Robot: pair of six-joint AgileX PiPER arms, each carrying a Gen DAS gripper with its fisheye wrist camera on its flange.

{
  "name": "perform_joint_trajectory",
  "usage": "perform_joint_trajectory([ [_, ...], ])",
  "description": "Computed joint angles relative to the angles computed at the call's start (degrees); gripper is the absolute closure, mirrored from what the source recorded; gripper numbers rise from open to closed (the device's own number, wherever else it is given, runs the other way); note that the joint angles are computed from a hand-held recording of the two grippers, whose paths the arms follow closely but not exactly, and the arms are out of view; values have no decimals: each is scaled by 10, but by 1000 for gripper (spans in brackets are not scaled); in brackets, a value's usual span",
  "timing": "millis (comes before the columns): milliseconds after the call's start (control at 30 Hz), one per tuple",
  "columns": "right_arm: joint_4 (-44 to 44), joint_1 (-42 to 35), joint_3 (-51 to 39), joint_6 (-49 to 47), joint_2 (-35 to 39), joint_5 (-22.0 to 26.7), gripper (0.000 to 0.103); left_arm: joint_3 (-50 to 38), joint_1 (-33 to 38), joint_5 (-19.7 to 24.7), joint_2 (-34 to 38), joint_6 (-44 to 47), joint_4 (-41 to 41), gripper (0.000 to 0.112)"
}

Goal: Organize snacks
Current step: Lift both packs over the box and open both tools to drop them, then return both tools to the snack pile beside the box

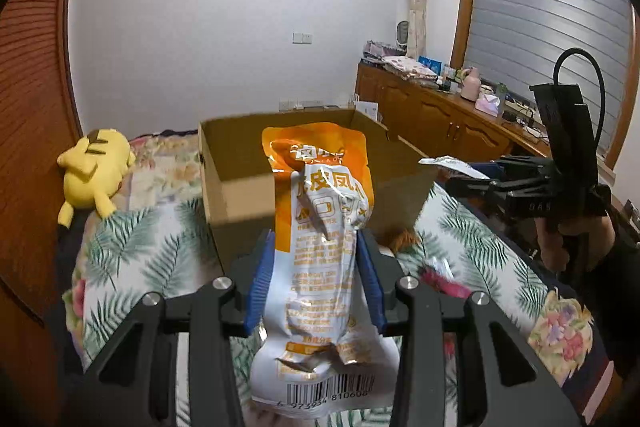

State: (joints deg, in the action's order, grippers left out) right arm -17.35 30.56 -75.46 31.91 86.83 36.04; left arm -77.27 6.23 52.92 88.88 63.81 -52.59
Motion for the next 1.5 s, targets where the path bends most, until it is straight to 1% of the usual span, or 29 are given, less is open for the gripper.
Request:
perform_joint_trajectory([
  [233,44,-38,-97,-60,67,5,46,-155,-47,-7,94,-79,50,73],
  [467,81,-68,-177,-98,141,7,46,-336,-94,3,222,-175,118,73],
  [700,92,-87,-213,-106,194,5,46,-499,-122,39,336,-250,171,72],
  [833,98,-92,-226,-105,213,5,45,-574,-134,60,384,-284,197,72],
  [967,97,-92,-234,-104,226,9,45,-671,-142,94,442,-323,223,69],
  [1000,91,-90,-236,-100,228,9,44,-675,-145,91,446,-329,229,69],
  [1033,82,-88,-238,-92,230,9,41,-665,-147,82,442,-332,235,68],
  [1067,73,-86,-236,-83,230,6,39,-644,-150,67,433,-334,243,64],
  [1133,80,-85,-226,-87,225,-2,39,-597,-154,39,410,-329,251,62],
  [1167,84,-84,-221,-89,223,-5,39,-589,-154,35,407,-328,253,59],
  [1267,67,-75,-203,-73,209,-10,39,-554,-154,24,386,-326,262,57],
  [1367,52,-64,-175,-49,182,-21,38,-500,-152,8,350,-313,261,56],
  [1500,13,-38,-126,0,136,-33,38,-424,-147,-8,297,-292,250,48],
])
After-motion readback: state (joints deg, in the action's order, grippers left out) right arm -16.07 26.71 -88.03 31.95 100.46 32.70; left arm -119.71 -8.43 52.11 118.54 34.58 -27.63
